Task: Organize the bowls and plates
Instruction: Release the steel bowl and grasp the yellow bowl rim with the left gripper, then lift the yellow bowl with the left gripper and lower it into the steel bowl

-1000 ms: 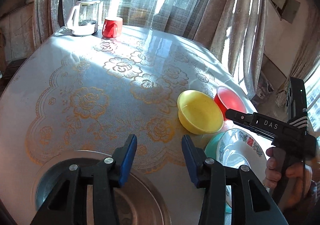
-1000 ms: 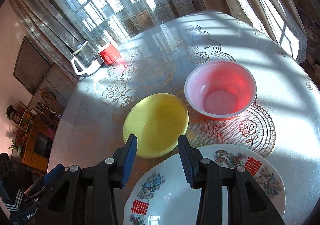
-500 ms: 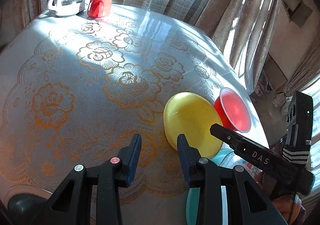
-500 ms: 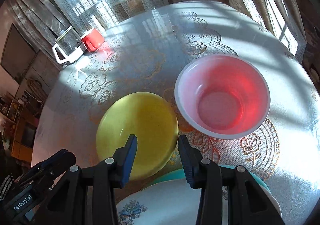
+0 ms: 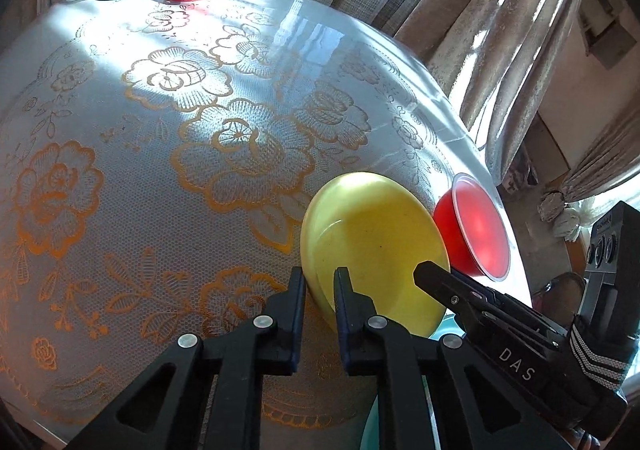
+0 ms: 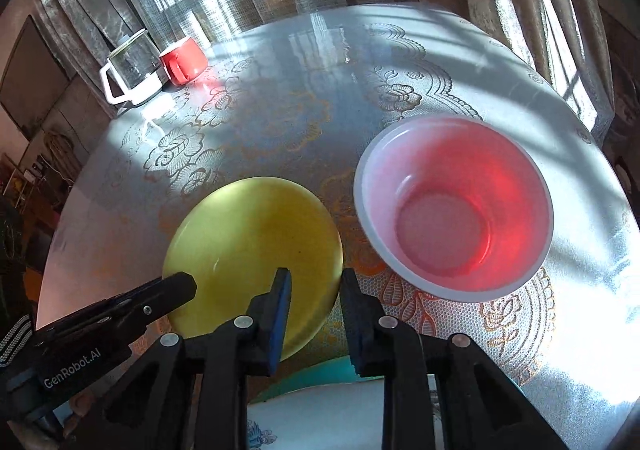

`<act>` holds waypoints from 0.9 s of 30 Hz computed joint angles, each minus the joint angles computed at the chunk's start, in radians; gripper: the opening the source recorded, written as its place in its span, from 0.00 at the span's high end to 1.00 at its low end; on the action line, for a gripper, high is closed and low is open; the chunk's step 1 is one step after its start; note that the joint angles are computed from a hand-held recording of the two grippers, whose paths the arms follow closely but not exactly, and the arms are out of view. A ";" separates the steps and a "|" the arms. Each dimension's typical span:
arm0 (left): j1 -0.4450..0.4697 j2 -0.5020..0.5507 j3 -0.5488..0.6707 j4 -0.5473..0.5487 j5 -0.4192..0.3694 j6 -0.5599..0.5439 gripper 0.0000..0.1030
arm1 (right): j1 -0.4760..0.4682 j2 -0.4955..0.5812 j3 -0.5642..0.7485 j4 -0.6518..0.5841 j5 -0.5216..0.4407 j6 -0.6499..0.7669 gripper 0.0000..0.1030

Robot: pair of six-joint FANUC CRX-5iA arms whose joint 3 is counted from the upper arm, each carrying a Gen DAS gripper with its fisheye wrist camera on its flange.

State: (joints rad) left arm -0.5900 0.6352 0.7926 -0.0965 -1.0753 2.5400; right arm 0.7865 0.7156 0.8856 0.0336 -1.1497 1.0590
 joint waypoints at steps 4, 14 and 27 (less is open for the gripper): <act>-0.001 -0.032 -0.032 -0.022 -0.012 0.015 0.86 | 0.002 0.005 0.021 -0.031 -0.008 0.023 0.76; -0.001 -0.126 -0.145 -0.078 -0.027 0.059 0.86 | 0.043 0.024 0.068 -0.044 -0.024 0.072 0.76; -0.004 -0.192 -0.223 -0.122 -0.059 0.103 0.86 | 0.088 0.064 0.126 -0.050 -0.077 0.080 0.74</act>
